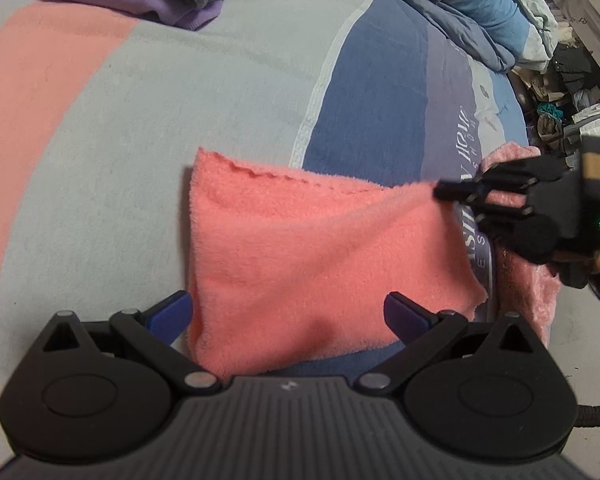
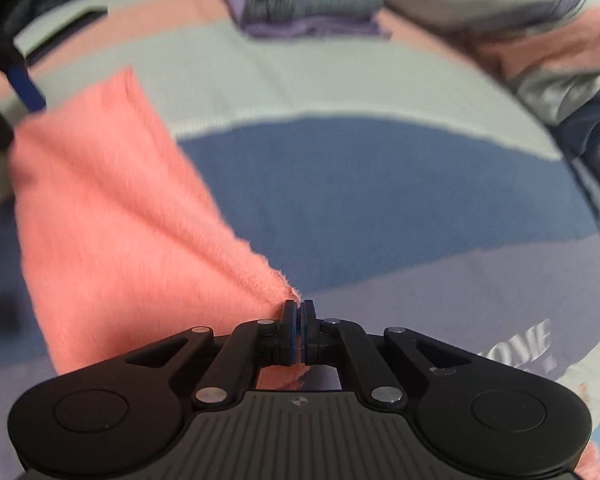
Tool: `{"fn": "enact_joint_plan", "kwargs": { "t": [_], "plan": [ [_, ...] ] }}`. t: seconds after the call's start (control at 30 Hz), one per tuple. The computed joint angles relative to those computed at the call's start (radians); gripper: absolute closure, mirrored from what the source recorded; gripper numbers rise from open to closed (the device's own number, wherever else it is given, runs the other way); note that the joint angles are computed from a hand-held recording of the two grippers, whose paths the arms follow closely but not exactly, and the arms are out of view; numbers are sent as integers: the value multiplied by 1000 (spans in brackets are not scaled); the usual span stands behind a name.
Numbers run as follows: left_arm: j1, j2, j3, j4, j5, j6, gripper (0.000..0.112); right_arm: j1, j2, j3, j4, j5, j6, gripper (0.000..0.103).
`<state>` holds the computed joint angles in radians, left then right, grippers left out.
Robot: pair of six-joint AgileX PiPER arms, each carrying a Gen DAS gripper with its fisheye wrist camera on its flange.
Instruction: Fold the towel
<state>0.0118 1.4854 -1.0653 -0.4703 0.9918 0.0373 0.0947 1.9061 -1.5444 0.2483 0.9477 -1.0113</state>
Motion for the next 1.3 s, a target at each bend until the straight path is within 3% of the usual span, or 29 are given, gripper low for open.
{"fn": "enact_joint_plan", "kwargs": {
  "t": [0.13, 0.27, 0.5, 0.6, 0.67, 0.73, 0.77, 1.03, 1.13, 1.2, 1.3],
  "plan": [
    [-7, 4, -8, -3, 1, 4, 10, -13, -20, 35, 27, -30, 48, 99],
    [-6, 20, -12, 5, -1, -13, 10, -38, -125, 133, 68, -141, 149, 77],
    [-5, 22, -30, -6, 3, -1, 10, -230, -288, 331, 284, 8, 300, 75],
    [-13, 28, -45, -13, 7, 12, 10, -298, -327, 452, 386, 51, 312, 75],
    [-27, 36, -53, -18, 8, 21, 10, -306, -341, 516, 426, 35, 316, 77],
    [-42, 46, -58, -30, 11, 36, 10, -293, -344, 541, 423, 40, 359, 97],
    [-51, 52, -57, -36, 11, 43, 10, -287, -345, 553, 421, 42, 380, 99],
    [-98, 105, 1, -45, -40, 61, 10, -260, -431, 622, 339, -1, 469, 99],
    [-94, 98, 11, -55, -50, 70, 10, -263, -490, 622, 373, -41, 449, 89],
    [-90, 81, 10, -61, -44, 85, 10, -260, -524, 608, 426, -78, 400, 77],
    [-80, 56, 13, -71, -35, 106, 10, -178, -473, 527, 478, -137, 252, 67]
  ]
}}
